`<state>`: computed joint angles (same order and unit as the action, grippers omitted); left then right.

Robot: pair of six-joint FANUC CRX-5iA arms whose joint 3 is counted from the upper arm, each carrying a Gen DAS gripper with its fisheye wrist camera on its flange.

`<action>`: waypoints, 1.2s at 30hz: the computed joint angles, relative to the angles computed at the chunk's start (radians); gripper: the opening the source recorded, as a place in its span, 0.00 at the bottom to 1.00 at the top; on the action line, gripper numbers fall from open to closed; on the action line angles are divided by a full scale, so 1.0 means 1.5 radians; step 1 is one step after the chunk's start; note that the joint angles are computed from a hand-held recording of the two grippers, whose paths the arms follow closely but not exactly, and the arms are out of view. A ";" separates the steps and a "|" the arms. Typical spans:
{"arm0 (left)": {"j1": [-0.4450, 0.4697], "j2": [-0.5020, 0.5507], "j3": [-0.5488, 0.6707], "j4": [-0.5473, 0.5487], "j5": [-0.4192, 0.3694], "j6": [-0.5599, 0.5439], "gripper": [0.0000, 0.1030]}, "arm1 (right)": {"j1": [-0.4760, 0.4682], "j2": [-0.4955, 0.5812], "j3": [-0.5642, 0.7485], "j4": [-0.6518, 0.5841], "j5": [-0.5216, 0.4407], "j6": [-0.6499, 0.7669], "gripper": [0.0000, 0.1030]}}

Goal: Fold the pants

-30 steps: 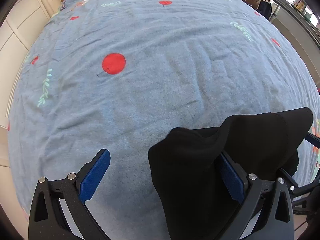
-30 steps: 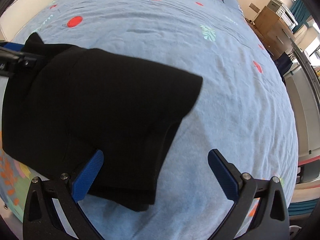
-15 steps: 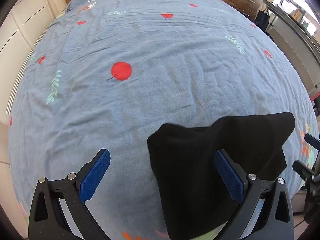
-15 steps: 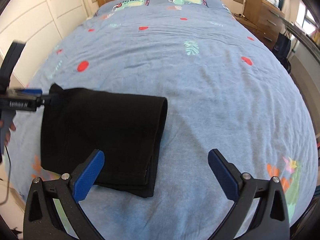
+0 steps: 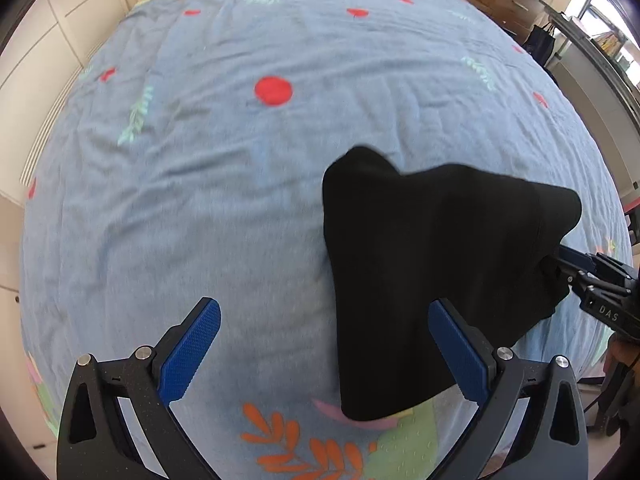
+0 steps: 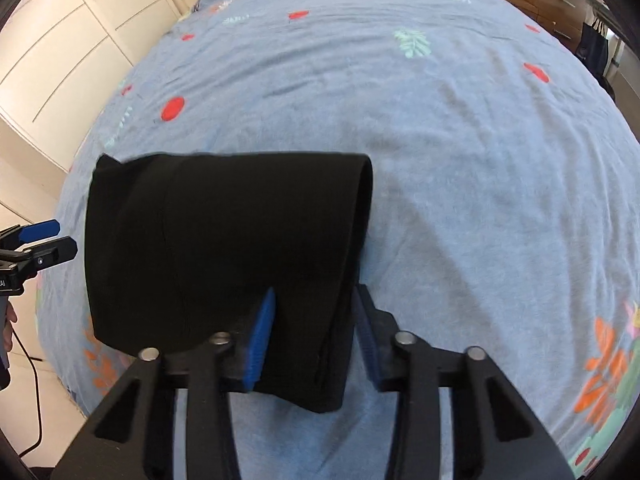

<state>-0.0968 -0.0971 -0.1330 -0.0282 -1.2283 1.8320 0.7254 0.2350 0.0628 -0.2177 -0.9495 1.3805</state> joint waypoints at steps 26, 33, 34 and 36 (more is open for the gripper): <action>0.002 0.000 0.006 -0.001 0.021 -0.001 0.99 | 0.026 0.022 0.019 0.101 -0.101 0.007 0.00; -0.020 0.051 0.082 -0.083 -0.002 0.033 0.99 | -0.009 -0.010 0.037 0.056 -0.091 -0.001 0.00; -0.017 0.053 0.085 -0.086 -0.002 0.039 0.99 | -0.004 -0.013 0.044 0.068 -0.087 0.002 0.00; -0.018 0.064 0.100 -0.098 -0.010 0.057 0.99 | 0.008 -0.009 0.064 0.083 -0.090 0.015 0.00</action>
<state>-0.1235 -0.0013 0.0169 -0.1758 -1.2428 1.9171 0.7374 0.2222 0.1581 -0.0927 -1.0843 1.4023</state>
